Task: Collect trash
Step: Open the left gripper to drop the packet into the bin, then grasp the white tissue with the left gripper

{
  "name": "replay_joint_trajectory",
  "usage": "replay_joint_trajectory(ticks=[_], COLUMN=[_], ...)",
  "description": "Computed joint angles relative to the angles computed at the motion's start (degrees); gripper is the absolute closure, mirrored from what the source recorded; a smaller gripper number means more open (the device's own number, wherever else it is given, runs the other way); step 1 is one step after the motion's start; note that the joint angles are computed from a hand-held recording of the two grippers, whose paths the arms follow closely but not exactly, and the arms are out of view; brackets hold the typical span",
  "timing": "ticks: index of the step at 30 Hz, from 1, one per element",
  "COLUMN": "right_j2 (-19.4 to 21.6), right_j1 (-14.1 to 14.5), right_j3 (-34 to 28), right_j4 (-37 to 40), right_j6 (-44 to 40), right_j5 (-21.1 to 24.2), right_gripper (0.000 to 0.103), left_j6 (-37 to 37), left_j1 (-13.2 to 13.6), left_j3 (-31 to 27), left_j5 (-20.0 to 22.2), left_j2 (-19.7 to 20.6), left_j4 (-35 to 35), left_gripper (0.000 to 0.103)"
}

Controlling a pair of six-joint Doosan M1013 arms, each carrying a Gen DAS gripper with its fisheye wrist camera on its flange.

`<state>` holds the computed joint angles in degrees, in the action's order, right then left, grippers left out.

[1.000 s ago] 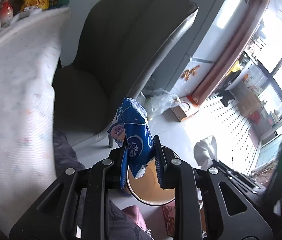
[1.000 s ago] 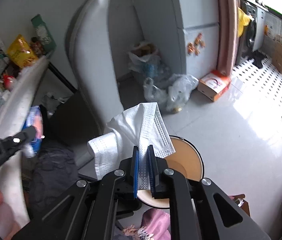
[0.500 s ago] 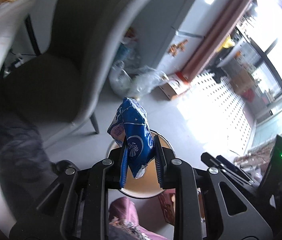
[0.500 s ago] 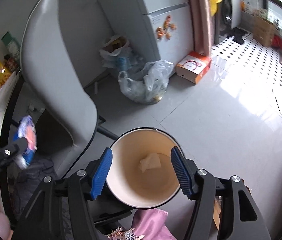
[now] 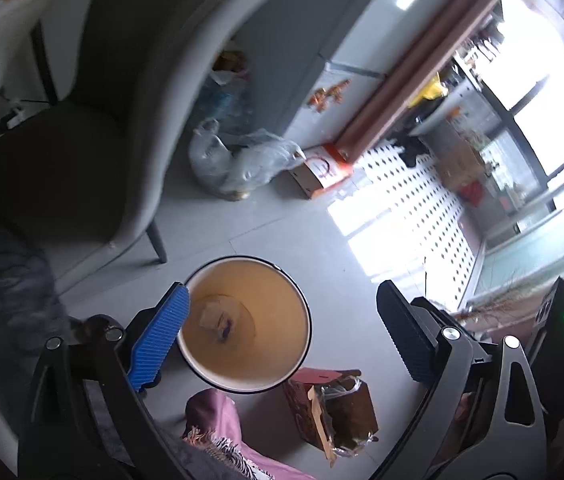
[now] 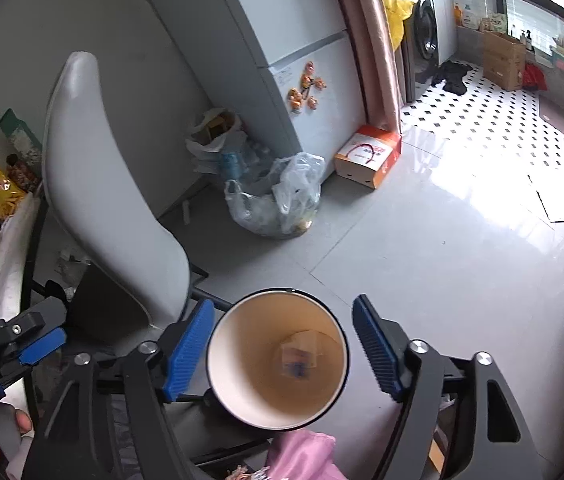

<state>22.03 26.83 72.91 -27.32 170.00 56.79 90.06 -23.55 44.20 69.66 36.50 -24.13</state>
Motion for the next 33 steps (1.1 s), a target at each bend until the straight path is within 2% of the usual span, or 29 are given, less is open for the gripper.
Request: replay_joint_trajectory(ticks=[3,11,22,33], right_j2=[0.4,2.4,7.7,14.5], right_j1=[1.0,3.9,7.3,10.2], right_j3=[-2.2,-8.8,-21.3,-34.8], right_j4=[-1.2,-4.9,-3.7,-0.1], right_j6=[-1.5,-5.6,-15.4,-25.4], right_j5=[0.4,0.9,0.5,3.1], right_gripper=[0.023,0.009,0.008,0.008], left_j6=[-0.7,-1.0,-2.9,-6.3], left_j1=[1.0,4.3,9.4,15.3], left_j3=[1.3,6.9,14.1,21.4], left_j5=[-1.7,-10.7,-22.7,-30.2], left_j2=[-1.6,-7.9,-15.0,-19.8], left_j4=[0.1,0.5,2.1,1.2], left_gripper=[0.007,0.006,0.006,0.006])
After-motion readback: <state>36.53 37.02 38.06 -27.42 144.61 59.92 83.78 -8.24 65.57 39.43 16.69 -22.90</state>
